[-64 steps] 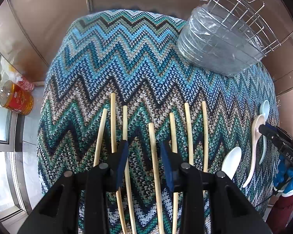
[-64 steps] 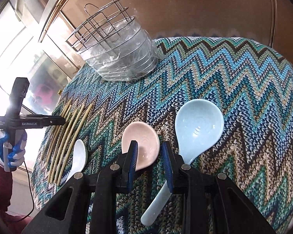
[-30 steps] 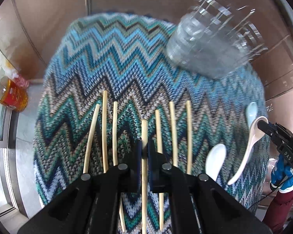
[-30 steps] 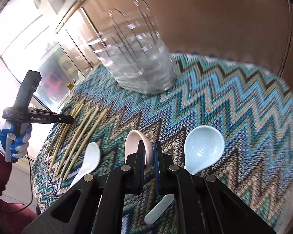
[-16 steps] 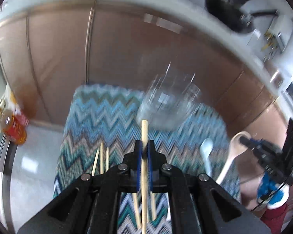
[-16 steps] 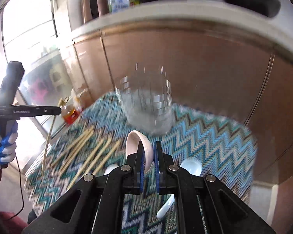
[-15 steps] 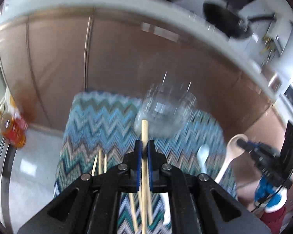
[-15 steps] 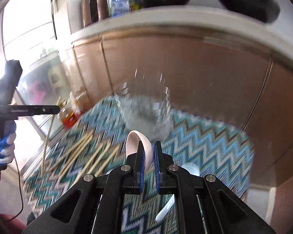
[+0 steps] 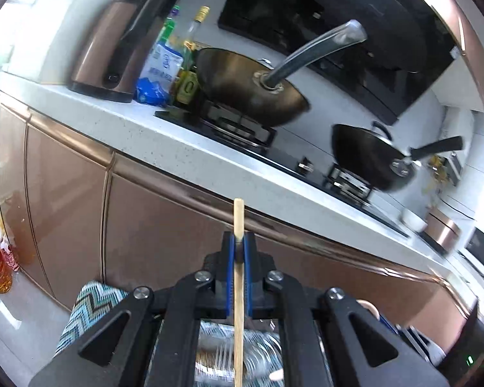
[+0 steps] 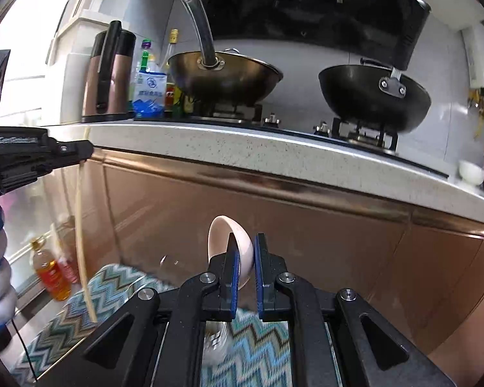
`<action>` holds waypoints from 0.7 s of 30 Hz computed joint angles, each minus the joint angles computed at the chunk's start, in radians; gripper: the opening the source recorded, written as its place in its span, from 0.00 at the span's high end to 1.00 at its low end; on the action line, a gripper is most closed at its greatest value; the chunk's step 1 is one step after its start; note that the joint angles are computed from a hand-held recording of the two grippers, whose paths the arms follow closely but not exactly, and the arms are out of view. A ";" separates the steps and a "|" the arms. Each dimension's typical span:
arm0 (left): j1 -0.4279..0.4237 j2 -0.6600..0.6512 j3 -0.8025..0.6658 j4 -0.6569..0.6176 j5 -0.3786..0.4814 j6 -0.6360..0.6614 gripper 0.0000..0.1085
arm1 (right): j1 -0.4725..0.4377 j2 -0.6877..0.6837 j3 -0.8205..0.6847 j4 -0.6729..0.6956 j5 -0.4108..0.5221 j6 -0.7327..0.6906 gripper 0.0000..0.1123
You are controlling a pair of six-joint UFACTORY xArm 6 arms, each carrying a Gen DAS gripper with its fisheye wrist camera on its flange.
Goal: Organize utensils
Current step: 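Carry both utensils over the wire holder and open both tools to drop them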
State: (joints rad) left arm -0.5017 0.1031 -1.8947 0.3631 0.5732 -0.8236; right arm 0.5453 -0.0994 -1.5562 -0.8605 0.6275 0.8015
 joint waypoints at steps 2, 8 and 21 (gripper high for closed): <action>0.000 0.048 -0.031 0.110 0.009 -0.084 0.95 | -0.010 0.038 -0.015 -0.060 -0.017 0.045 0.93; 0.000 0.113 -0.022 0.300 -0.001 -0.234 0.95 | -0.017 0.069 0.030 -0.193 -0.028 0.182 0.92; -0.020 0.039 0.112 0.397 -0.023 -0.226 0.74 | -0.008 0.034 0.117 -0.193 -0.051 0.235 0.69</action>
State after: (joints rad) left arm -0.5213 0.1419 -1.7832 0.7599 0.5503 -1.0500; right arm 0.5378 -0.0653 -1.4393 -1.0533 0.5761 1.0365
